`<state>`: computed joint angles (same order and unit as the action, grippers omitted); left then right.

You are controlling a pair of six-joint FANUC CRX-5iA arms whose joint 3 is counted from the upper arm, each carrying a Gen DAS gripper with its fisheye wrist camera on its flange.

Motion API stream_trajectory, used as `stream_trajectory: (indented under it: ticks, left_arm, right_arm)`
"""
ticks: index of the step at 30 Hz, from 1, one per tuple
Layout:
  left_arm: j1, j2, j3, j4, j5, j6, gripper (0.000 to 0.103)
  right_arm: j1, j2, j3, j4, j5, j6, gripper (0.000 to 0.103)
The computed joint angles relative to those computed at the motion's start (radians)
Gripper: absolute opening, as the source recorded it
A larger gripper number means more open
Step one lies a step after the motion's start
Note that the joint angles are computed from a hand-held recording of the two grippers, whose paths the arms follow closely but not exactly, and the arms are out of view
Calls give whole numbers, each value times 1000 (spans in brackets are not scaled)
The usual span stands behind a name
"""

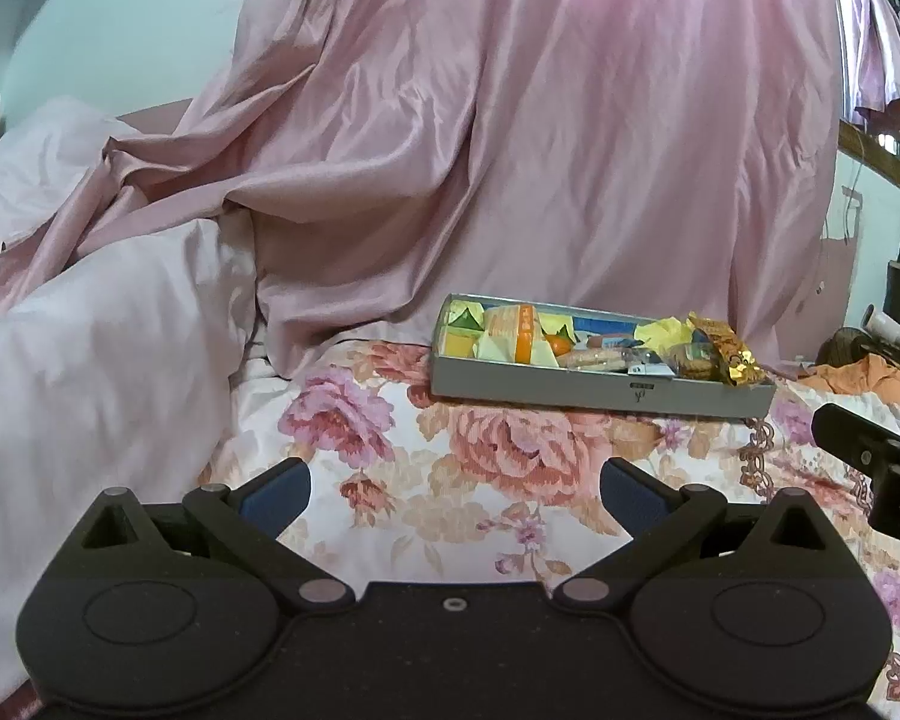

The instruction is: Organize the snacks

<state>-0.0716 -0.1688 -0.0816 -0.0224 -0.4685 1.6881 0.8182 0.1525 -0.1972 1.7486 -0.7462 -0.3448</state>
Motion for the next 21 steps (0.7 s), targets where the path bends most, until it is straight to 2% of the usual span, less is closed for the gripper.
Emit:
stream_trajectory:
  ticks: [21]
  left_arm:
    - [2,-2,-21,50,-49,-69,102]
  right_arm:
    - [41,-15,-19,-119,-21,83,103]
